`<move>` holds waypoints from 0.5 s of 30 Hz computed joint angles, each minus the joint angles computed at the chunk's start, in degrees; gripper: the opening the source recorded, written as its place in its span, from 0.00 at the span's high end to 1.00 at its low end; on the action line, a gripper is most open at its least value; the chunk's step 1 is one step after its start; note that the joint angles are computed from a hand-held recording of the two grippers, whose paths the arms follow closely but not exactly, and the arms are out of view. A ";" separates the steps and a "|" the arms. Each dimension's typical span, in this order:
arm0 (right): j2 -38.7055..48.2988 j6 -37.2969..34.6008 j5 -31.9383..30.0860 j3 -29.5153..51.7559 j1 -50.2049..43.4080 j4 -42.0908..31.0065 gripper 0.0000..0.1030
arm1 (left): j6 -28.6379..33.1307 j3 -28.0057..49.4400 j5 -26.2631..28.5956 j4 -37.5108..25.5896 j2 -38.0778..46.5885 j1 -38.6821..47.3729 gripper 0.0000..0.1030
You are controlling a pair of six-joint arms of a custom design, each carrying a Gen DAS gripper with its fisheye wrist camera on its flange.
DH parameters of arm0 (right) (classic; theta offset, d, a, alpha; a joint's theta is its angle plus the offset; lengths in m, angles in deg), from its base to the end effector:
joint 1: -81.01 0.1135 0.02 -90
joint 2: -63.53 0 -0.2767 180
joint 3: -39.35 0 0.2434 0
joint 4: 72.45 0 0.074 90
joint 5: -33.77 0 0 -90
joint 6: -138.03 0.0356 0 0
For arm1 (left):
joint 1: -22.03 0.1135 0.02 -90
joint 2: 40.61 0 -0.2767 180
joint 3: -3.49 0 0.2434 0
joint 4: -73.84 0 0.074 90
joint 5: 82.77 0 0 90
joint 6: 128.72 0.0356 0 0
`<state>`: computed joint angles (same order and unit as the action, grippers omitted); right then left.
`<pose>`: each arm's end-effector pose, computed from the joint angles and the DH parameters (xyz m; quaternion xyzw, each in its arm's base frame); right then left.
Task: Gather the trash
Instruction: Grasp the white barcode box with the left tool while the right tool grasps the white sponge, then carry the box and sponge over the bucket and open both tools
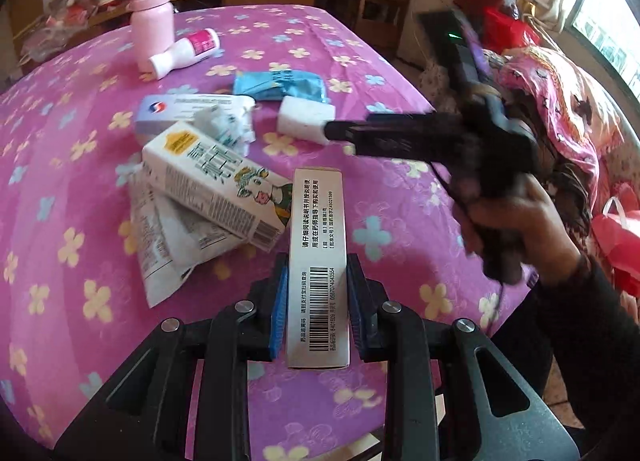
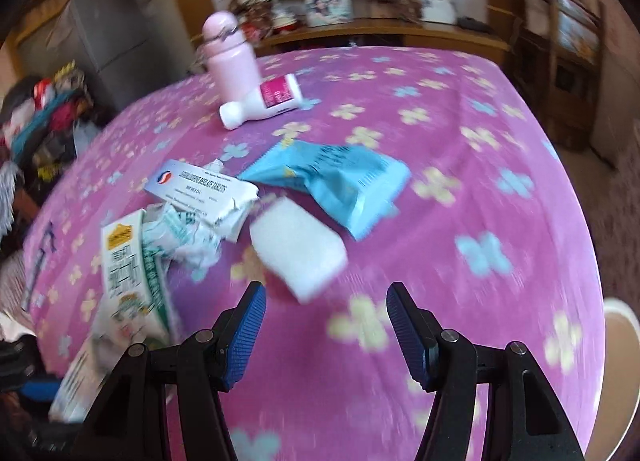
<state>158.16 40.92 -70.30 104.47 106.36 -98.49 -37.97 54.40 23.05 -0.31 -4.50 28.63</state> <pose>0.2815 0.1429 0.1799 -0.2998 0.9000 0.1621 0.2716 0.0875 0.0004 0.2456 -0.0124 0.9559 -0.1157 0.2697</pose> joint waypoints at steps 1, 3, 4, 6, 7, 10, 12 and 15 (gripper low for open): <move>1.84 -0.39 1.36 1.61 1.17 0.15 0.41 | 1.53 0.08 1.45 -0.54 0.15 2.07 0.76; 4.84 -1.11 2.66 4.32 2.51 -0.26 0.41 | 3.27 0.06 3.19 -1.16 0.22 4.39 0.76; 5.77 -1.42 1.92 5.30 2.59 -0.90 0.41 | 3.91 0.01 3.68 -1.33 0.21 5.23 0.76; 6.72 -1.98 0.01 6.01 2.72 -1.25 0.44 | 3.59 -0.19 3.85 -0.80 0.73 5.18 0.76; 6.30 -2.09 0.40 5.38 3.00 -0.43 0.58 | 3.29 -0.27 3.79 -0.60 0.87 4.89 0.76; 2.97 -2.95 -0.51 1.65 3.15 1.86 0.66 | 1.66 -0.72 2.91 0.39 0.97 2.94 0.76; -0.09 -2.58 -0.81 -1.29 2.38 2.86 0.67 | 0.03 -0.80 2.40 0.86 0.80 1.44 0.76; -5.72 -1.37 -4.04 -5.30 -1.00 2.22 0.67 | -3.49 -0.58 1.09 1.33 -0.14 -2.15 0.76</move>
<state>152.44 39.55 -74.34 99.16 105.36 -96.27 -41.47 53.81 24.14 1.02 -4.64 26.48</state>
